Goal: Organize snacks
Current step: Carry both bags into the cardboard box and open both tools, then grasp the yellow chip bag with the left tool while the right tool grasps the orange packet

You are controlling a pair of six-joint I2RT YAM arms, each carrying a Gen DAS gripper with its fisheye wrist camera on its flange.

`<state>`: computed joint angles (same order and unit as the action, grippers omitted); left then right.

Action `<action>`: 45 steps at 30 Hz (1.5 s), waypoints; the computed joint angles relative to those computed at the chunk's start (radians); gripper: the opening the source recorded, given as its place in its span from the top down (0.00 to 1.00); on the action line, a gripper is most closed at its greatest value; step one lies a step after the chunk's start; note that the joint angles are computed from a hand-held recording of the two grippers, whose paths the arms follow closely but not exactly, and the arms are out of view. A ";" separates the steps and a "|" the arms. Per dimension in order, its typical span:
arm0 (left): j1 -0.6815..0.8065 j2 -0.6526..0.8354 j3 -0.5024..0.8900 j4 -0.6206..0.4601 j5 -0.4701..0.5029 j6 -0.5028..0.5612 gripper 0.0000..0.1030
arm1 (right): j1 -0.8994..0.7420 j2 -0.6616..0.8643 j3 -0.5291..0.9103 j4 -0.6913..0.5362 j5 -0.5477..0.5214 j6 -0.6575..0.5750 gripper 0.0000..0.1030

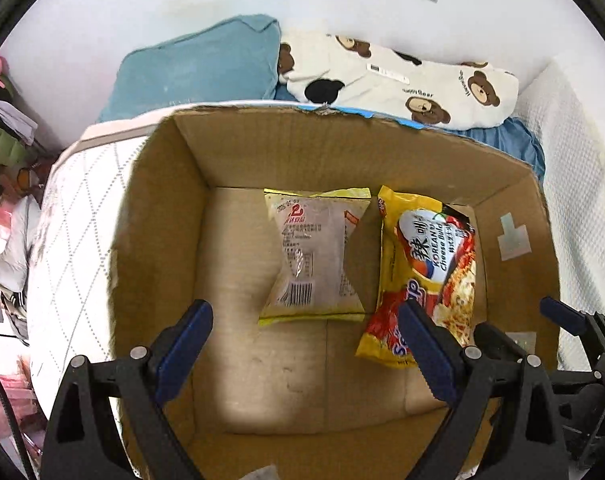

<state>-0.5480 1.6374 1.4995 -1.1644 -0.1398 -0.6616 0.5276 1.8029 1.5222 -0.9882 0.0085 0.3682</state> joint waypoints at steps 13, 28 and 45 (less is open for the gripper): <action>-0.157 -0.188 -0.025 -0.093 -0.124 -0.137 0.08 | 0.079 -0.288 -0.161 0.007 0.089 0.081 0.04; -0.500 -0.328 0.030 -0.317 -0.321 -0.441 0.08 | 0.275 -0.637 -0.255 -0.129 0.206 0.303 0.04; -0.757 -0.234 -0.495 -0.081 -0.103 -0.429 0.08 | 0.287 -1.065 -0.931 -0.065 -0.018 0.599 0.04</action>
<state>-1.3052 1.4038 1.0043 -1.2458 -0.2429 -1.0904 0.8145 0.7382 0.5913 -1.0528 -0.0091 0.9676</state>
